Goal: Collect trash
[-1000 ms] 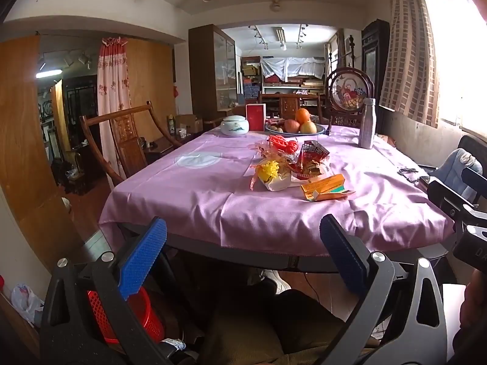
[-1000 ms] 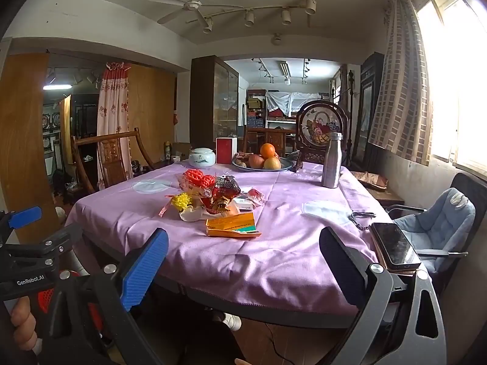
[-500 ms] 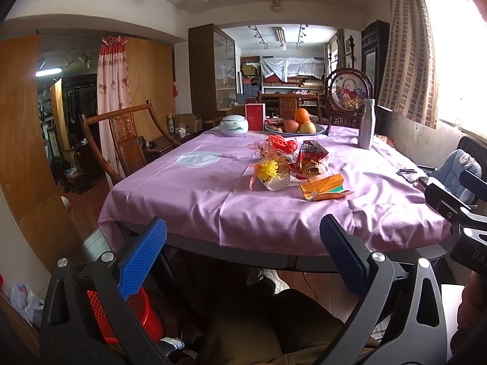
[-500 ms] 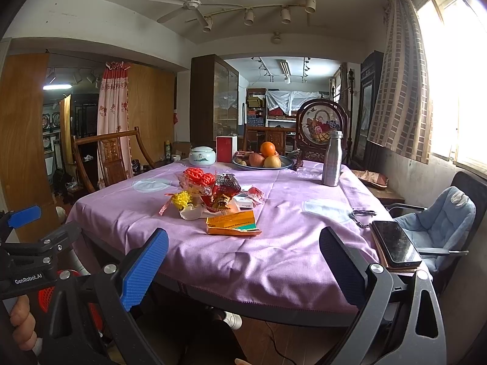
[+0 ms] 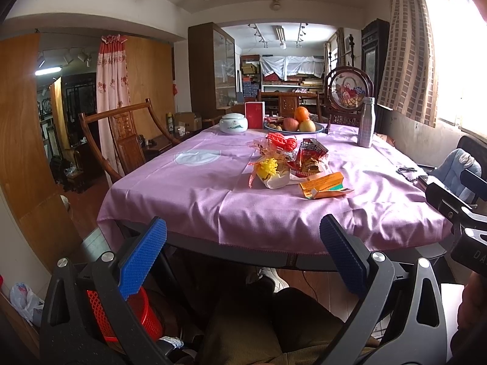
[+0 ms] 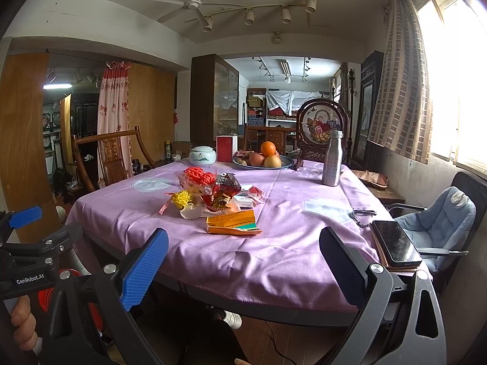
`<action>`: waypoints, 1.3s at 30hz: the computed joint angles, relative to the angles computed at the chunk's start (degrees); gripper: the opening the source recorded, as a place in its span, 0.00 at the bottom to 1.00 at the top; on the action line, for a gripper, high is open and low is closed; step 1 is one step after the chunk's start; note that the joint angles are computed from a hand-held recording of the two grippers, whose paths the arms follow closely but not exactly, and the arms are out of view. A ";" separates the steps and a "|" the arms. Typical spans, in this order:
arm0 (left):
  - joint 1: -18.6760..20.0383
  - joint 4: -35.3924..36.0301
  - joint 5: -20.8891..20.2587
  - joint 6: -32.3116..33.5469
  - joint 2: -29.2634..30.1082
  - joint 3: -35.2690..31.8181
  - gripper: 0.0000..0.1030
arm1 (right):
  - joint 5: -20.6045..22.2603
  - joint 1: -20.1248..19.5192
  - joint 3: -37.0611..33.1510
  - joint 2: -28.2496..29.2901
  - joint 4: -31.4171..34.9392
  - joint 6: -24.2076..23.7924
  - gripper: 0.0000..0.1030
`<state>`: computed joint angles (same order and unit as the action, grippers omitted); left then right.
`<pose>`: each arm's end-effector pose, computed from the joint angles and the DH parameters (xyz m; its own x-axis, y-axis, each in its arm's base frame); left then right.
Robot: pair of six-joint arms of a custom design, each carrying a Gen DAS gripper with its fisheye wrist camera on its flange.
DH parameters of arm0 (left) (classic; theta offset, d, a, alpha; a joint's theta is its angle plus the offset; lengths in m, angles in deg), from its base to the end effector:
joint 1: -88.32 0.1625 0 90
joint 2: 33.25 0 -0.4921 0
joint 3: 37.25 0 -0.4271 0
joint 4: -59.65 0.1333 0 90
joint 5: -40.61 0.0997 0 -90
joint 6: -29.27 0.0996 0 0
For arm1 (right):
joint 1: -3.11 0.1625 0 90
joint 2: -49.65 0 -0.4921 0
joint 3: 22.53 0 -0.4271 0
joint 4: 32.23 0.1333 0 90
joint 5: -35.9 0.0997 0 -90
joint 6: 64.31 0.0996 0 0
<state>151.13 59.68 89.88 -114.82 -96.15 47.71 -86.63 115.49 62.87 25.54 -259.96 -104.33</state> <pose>-0.1218 -0.6710 0.3194 -0.6689 0.0411 -0.7422 0.6966 0.3833 -0.6066 0.3629 -0.6718 0.0662 -0.6921 -0.0151 0.7217 -0.6977 0.2704 -0.6634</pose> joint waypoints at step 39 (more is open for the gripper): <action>7.58 36.85 6.14 -5.06 27.93 -50.03 0.94 | 8.81 -8.00 -17.72 3.82 21.36 11.70 0.95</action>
